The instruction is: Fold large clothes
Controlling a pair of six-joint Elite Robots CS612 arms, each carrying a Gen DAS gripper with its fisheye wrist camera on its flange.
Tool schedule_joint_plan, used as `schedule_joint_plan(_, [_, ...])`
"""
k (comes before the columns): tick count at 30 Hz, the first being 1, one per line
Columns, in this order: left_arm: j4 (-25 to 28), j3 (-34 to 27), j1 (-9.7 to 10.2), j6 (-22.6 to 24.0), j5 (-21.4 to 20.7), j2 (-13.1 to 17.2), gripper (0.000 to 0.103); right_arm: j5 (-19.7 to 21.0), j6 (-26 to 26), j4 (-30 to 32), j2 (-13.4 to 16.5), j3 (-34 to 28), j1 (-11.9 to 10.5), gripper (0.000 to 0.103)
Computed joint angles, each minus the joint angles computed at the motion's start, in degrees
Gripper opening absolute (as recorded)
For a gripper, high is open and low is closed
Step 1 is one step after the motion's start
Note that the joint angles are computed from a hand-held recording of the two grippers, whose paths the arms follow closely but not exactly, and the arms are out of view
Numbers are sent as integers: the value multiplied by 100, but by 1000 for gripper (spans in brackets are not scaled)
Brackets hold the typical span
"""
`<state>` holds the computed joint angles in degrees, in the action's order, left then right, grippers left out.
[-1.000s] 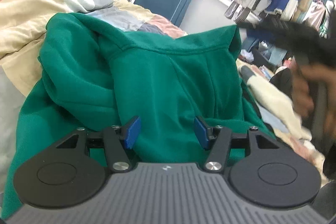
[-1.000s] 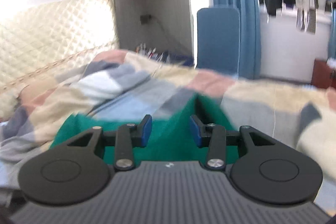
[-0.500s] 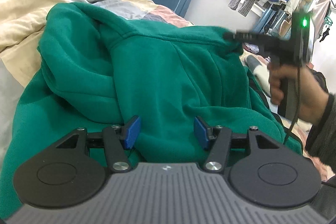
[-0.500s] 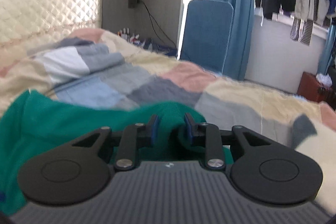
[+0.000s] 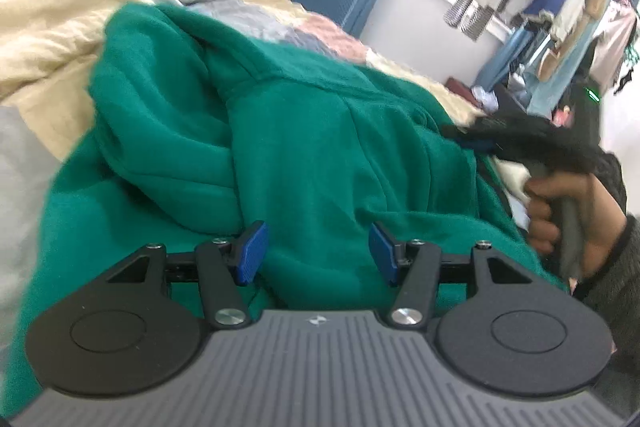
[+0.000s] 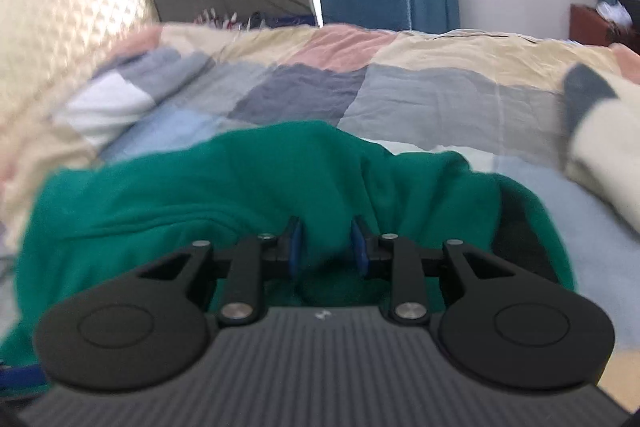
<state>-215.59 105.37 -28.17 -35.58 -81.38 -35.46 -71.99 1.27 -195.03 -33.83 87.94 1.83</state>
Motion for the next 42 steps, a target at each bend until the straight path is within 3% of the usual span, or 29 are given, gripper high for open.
schedule_joint_plan(4, [-248,395,-81,-183,410,-241,62,171,-212,-134,-440,668,-165,31])
schedule_joint_plan(9, [-20,958,-166,-824,954,-642,62,266,-655,-54,-910,1308,-409,31])
schedule_joint_plan(14, [211,1494,-178,-1692,1108,-947,62,951,-665,451,-1266,1693,-843,30])
schedule_joint_plan(19, [264,1808,-37,-2426,699,-1077,62,1118,-942,1110,-1547,2055,-1256,37])
schedule_joint_plan(21, [330,1861,20,-2524,440,-1109,62,1209,-882,1376,-1584,2136,-1400,60])
schedule_joint_plan(22, [388,1866,39,-2575,339,-1117,62,1268,-849,1418,-1584,2191,-1468,63])
schedule_joint_plan(25, [521,1820,142,-2681,-122,-1087,62,1445,-821,1517,-1552,2325,-1604,64])
schedule_joint_plan(28, [758,1778,148,-2690,-310,-1098,62,1817,-846,1953,-1450,2330,-1729,67])
schedule_joint_plan(31, [1178,1658,151,-2491,-538,-1100,64,1599,-973,2028,-1345,2301,-1660,69])
schedule_joint_plan(35, [1486,1587,109,-2479,-471,-1103,64,1655,-1267,2002,-1216,2240,-1601,67])
schedule_joint_plan(38, [1101,1582,191,-2494,-854,-1012,63,1954,-1291,2230,-1141,2147,-1635,69])
schedule_joint_plan(40, [431,1560,305,-2515,-1432,-837,63,2438,-1749,2576,-1117,2099,-1697,69])
schedule_joint_plan(42, [144,1567,322,-2500,-1628,-788,63,2876,-2285,2994,-1116,2049,-1754,69])
